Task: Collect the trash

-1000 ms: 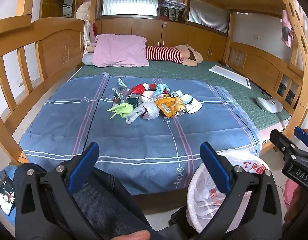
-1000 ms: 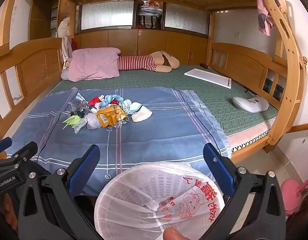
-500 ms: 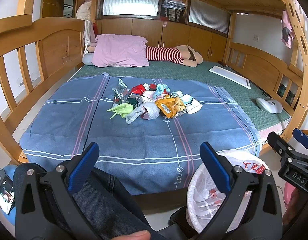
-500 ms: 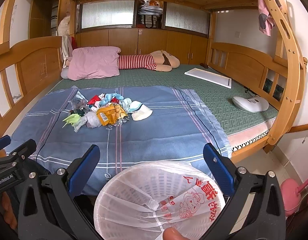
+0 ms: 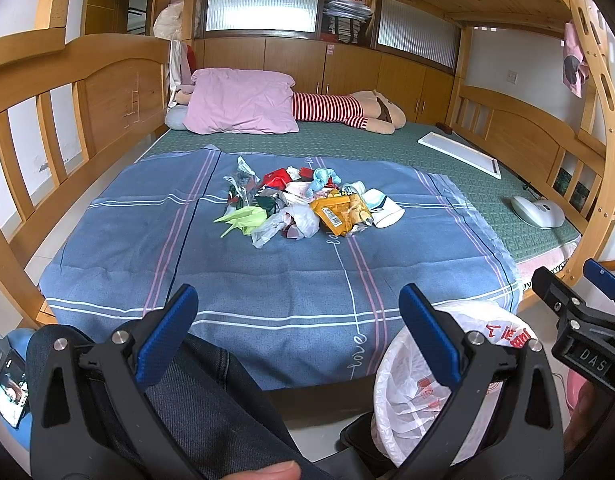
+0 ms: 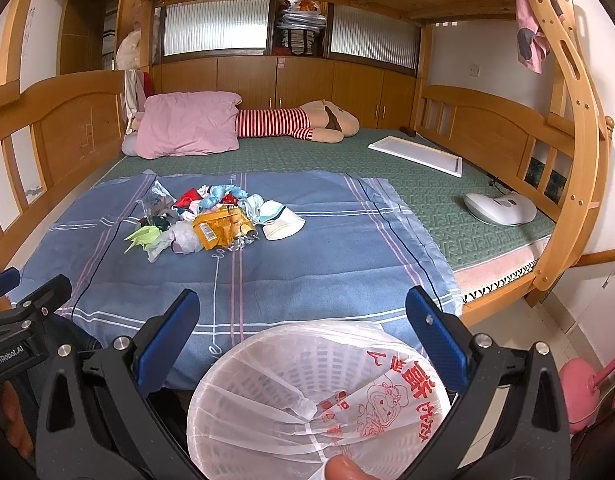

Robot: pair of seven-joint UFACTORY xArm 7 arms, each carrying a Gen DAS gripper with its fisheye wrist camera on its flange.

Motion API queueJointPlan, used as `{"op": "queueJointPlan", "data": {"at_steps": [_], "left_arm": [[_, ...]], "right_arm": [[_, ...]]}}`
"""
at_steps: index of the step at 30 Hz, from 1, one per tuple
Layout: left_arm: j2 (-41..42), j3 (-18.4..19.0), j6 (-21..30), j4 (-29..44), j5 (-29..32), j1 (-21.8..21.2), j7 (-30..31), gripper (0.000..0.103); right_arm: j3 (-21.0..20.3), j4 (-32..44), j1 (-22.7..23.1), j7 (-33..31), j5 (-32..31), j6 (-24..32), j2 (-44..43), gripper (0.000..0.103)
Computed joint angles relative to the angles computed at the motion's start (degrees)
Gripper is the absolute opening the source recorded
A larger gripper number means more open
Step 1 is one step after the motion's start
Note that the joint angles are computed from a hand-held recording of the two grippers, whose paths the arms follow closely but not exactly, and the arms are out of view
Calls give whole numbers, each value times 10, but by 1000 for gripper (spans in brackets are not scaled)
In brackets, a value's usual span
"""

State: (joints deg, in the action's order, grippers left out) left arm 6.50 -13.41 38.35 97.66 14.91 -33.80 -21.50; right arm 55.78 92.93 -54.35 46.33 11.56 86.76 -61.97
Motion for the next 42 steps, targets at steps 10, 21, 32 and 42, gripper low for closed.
{"op": "queueJointPlan", "data": {"at_steps": [10,21,32,42], "left_arm": [[0,0,0,0,-1,0,1,100],[0,0,-1,0,-1,0,0,100],[-4,-1,-3,-7,-6,3,3,100],[-5,-1,-4,-9,-7,4,3,100]], "right_arm": [[0,-3,0,-1,2,1,-4,101],[-1,-1,-1,-2,2,2,-3,101],[0,-3,0,-2,3,2,-4,101],[0,-3,0,-1,2,2,-4,101]]}}
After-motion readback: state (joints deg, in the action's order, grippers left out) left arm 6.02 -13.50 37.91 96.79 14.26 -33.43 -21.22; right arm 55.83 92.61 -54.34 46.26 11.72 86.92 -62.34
